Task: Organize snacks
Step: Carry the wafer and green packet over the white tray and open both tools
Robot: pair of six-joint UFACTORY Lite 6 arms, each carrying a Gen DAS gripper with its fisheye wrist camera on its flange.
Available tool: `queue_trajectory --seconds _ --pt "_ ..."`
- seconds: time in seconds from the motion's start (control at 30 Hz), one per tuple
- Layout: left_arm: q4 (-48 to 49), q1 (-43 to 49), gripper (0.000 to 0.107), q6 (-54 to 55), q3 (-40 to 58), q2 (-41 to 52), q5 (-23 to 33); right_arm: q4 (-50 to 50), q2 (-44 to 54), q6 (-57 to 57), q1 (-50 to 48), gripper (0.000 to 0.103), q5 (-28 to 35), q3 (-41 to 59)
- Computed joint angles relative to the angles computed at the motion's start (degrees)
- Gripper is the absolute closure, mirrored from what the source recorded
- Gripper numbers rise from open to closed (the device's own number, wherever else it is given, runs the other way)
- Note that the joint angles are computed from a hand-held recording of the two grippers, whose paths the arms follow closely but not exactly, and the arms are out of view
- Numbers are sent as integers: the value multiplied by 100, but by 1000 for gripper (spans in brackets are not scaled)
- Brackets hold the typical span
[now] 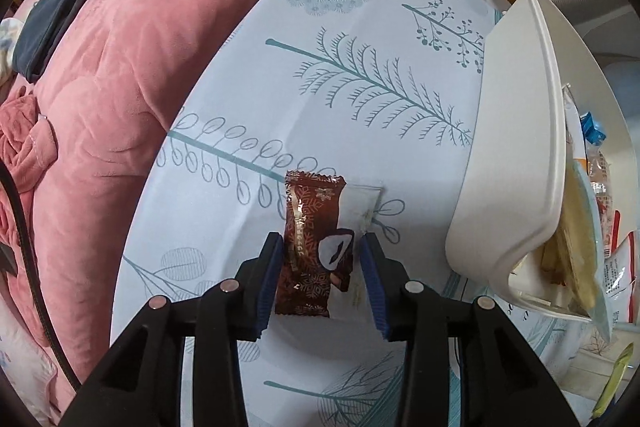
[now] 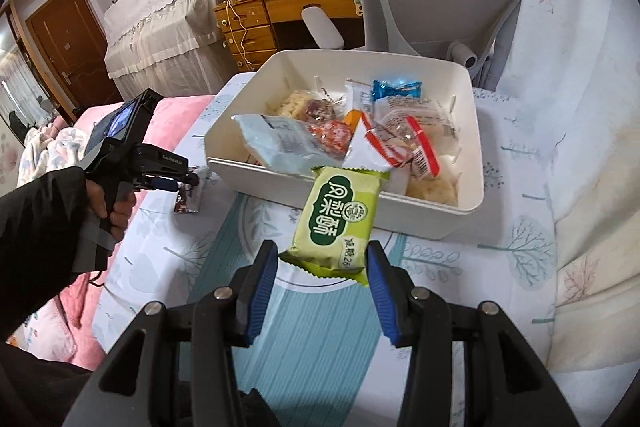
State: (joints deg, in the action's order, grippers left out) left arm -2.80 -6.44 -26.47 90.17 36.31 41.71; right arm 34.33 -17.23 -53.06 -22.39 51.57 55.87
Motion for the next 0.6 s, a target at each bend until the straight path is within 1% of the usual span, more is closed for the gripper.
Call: queue_trajectory --seconds 0.07,0.27,0.47,0.6 --pt "34 -26 69 -35 -55 -16 -64 9 23 -106 -29 58 -82 35" --pt "251 -130 73 -268 -284 -126 -276 171 356 -255 -95 58 -311 322" --pt "431 -226 78 -378 32 13 7 268 965 -324 -162 58 -640 725" --pt "401 -237 79 -447 28 -98 145 257 1402 -314 -165 58 -861 963"
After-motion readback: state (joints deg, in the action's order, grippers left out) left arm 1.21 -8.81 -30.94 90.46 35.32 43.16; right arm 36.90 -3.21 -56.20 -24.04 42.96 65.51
